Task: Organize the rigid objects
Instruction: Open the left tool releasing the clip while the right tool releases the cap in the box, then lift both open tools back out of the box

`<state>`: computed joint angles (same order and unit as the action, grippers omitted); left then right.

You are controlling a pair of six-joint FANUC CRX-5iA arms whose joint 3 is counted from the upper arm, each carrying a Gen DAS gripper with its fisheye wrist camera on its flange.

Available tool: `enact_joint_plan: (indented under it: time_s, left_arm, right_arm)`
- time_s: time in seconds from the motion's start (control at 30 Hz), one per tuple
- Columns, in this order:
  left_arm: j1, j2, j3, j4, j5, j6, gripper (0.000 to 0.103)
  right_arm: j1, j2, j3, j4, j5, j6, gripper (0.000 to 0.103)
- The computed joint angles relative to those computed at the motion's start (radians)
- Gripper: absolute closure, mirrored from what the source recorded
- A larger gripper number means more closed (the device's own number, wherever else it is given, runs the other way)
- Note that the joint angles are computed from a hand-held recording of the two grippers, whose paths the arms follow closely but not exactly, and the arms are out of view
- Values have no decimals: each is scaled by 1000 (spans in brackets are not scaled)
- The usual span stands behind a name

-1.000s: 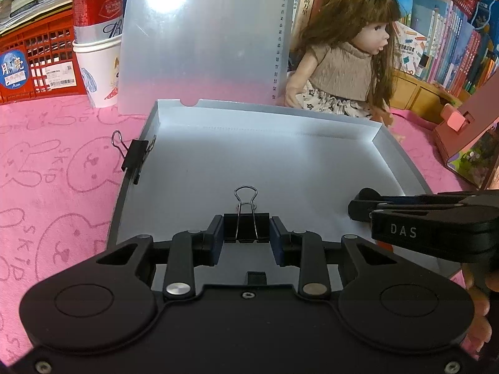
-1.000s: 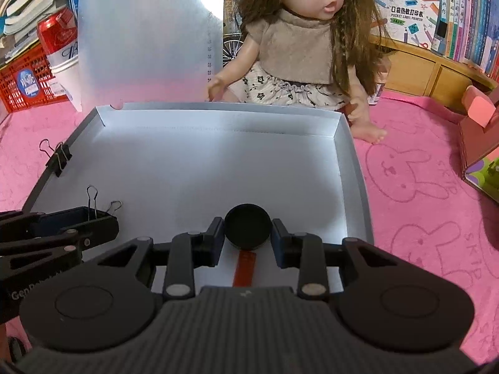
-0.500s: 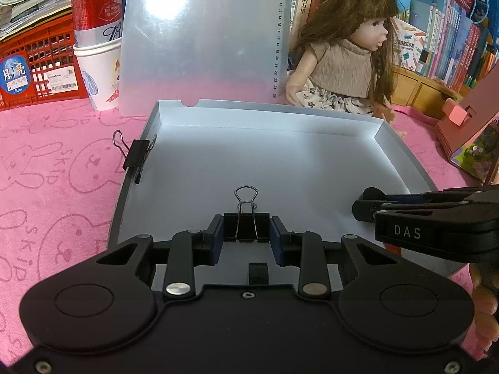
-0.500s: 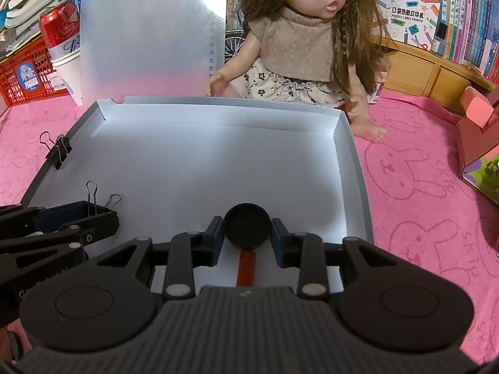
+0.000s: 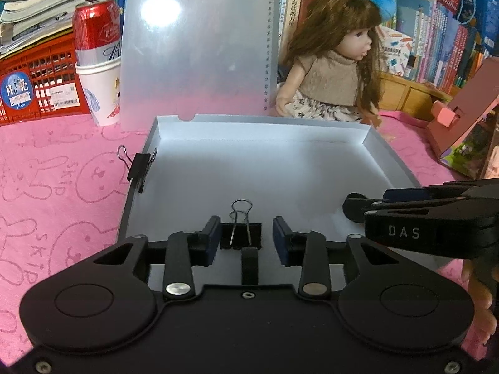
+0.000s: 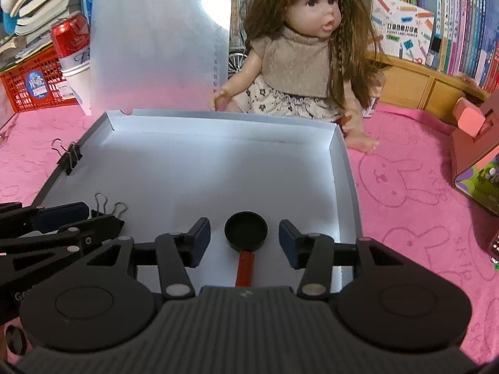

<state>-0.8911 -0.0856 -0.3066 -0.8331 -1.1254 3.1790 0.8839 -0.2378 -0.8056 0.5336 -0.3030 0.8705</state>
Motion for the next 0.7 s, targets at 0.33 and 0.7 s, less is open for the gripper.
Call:
enact_joint_plan:
  time_s: [0.33, 0.7]
  left_arm:
    - [-104, -14, 23, -53, -87, 51, 59]
    - [-277, -37, 32, -130, -198, 137, 45]
  right_arm:
    - [1, -140, -94, 70, 31, -39, 27]
    - [18, -354, -203, 46, 60, -1, 16]
